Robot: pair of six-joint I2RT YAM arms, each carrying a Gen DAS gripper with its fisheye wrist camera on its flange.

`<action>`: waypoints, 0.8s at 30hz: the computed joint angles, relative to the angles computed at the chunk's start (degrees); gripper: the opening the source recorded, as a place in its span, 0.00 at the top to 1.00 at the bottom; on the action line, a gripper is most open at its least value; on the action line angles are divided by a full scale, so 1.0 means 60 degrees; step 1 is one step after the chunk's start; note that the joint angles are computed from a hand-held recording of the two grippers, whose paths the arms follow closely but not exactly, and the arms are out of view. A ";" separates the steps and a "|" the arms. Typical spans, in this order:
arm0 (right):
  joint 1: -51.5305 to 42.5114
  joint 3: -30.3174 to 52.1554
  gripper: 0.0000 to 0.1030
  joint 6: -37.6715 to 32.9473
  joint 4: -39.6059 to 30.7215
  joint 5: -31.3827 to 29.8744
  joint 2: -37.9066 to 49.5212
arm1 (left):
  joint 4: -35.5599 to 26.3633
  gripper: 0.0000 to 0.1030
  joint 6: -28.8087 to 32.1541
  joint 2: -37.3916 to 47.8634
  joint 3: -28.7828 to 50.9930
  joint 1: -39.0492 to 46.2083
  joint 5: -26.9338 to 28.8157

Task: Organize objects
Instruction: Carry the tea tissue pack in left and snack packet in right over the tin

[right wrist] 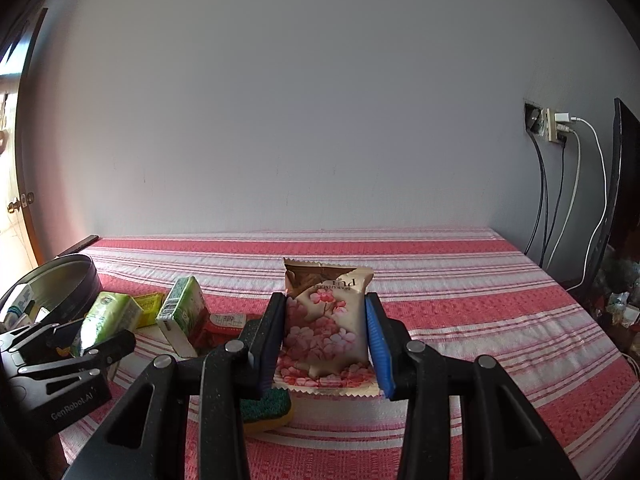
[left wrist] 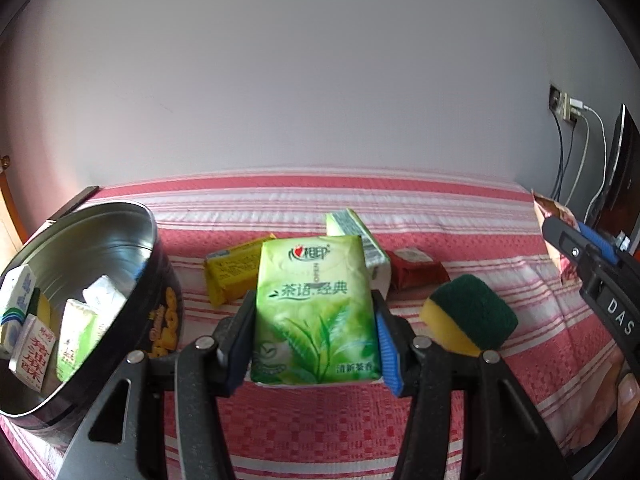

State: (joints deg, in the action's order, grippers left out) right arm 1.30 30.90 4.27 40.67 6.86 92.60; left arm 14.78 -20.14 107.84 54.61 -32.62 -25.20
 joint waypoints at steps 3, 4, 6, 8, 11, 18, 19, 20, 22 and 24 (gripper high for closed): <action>0.0085 -0.0140 0.59 -0.0071 0.0271 0.0141 -0.0043 | 0.0289 0.49 0.0019 -0.0081 -0.0189 0.0073 -0.0096; 0.0138 -0.0180 0.59 -0.0099 0.0343 0.0219 -0.0060 | 0.0331 0.49 0.0030 -0.0138 -0.0260 0.0092 -0.0095; 0.0200 -0.0249 0.59 -0.0151 0.0473 0.0316 -0.0091 | 0.0426 0.49 0.0006 -0.0149 -0.0305 0.0102 -0.0170; 0.0207 -0.0296 0.59 -0.0191 0.0585 0.0350 -0.0106 | 0.0552 0.49 0.0023 -0.0218 -0.0421 0.0084 -0.0270; 0.0253 -0.0374 0.59 -0.0229 0.0727 0.0428 -0.0140 | 0.0946 0.49 0.0129 -0.0375 -0.0740 -0.0023 -0.0588; 0.0367 -0.0500 0.59 -0.0372 0.1017 0.0619 -0.0178 | 0.1838 0.49 0.0518 -0.0675 -0.1316 -0.0286 -0.1365; 0.0381 -0.0508 0.59 -0.0376 0.1035 0.0639 -0.0179 | 0.1937 0.49 0.0562 -0.0706 -0.1372 -0.0314 -0.1452; 0.0378 -0.0504 0.59 -0.0381 0.1038 0.0637 -0.0177 | 0.2057 0.49 0.0621 -0.0724 -0.1433 -0.0338 -0.1526; 0.0381 -0.0504 0.59 -0.0382 0.1053 0.0641 -0.0168 | 0.2260 0.49 0.0713 -0.0758 -0.1530 -0.0387 -0.1693; 0.0392 -0.0513 0.59 -0.0398 0.1082 0.0661 -0.0169 | 0.2435 0.49 0.0800 -0.0807 -0.1633 -0.0427 -0.1817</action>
State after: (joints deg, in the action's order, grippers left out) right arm 3.65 27.83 1.88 47.16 10.83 91.58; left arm 29.39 -15.35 103.00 44.81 -35.19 -36.10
